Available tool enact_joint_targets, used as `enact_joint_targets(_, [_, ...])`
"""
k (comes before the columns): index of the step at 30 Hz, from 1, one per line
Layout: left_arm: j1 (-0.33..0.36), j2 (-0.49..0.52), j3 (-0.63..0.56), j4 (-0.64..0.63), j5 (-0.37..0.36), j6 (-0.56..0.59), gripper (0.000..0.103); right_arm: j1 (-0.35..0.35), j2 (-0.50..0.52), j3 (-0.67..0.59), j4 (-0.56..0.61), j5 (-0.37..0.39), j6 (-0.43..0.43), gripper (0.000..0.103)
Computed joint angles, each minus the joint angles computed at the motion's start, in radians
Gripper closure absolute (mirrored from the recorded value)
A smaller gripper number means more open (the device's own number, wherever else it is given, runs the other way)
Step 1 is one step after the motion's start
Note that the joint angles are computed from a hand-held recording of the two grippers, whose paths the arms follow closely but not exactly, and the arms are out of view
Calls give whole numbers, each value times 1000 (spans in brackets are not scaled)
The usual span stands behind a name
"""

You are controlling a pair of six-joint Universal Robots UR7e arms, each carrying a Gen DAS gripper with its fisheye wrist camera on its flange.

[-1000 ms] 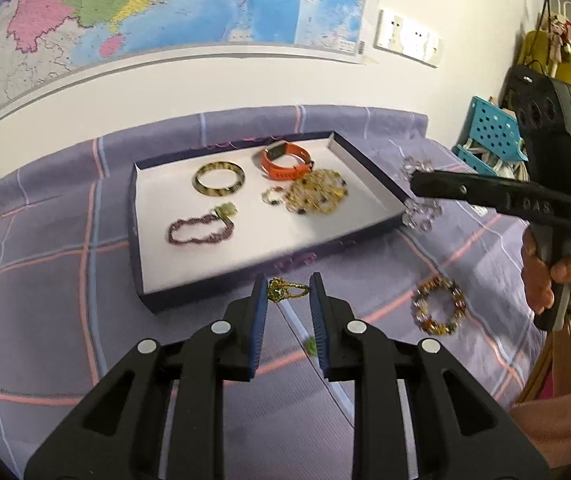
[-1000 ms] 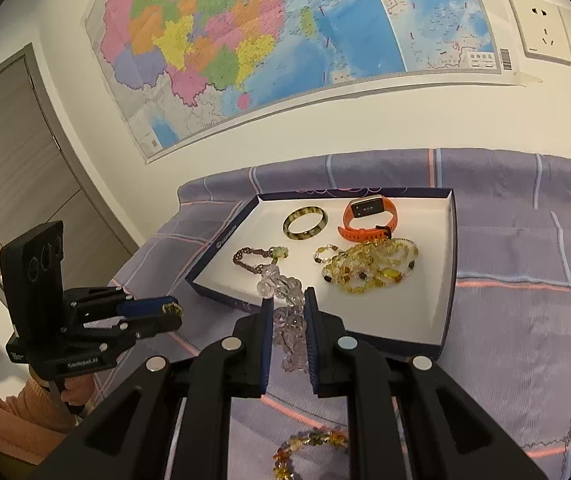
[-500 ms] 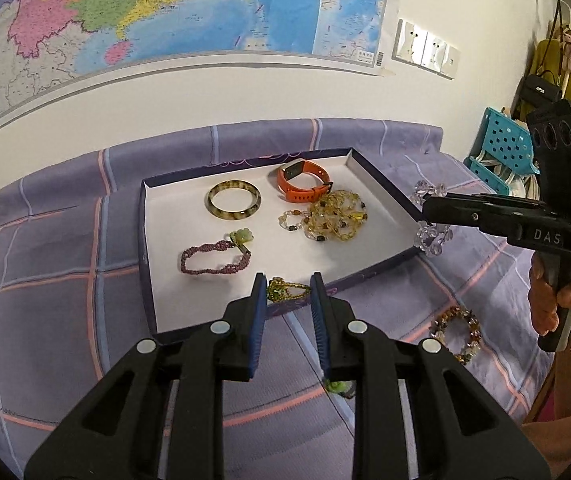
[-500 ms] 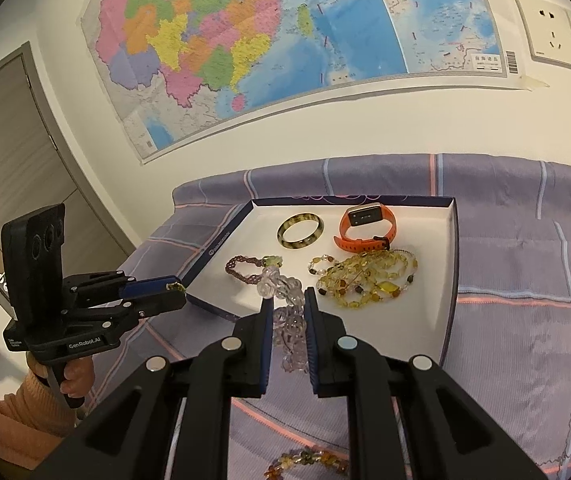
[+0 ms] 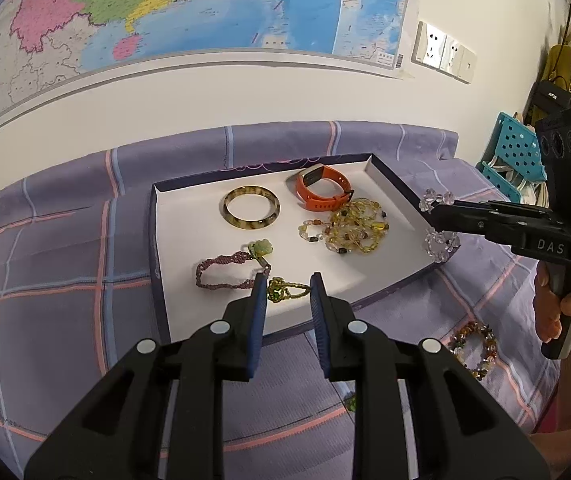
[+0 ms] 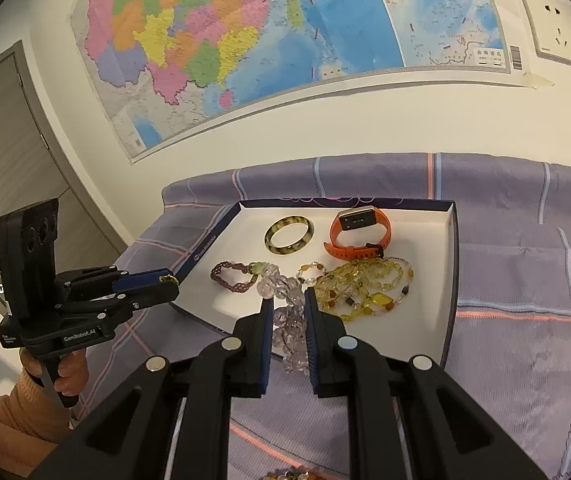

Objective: Organize jewelry
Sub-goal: 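Carry the pink bracelet in the right tool while the left tool carries the gold pendant into the tray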

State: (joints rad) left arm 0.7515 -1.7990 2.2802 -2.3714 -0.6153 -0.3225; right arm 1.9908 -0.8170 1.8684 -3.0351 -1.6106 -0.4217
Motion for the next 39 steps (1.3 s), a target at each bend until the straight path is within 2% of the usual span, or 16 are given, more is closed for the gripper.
enact_joint_targets(15, [37,50,-29,-50,-6,43,80,1,35,-57,24,-32,7,90])
enact_joint_targets(25, [89,90,-63,-83,-53,75,80,-4,70,-103,46,-66,14,90])
enact_joint_targets(39, [146,160,-108,-115,-57,104,80,-9,121,-168,72,-117,24,90])
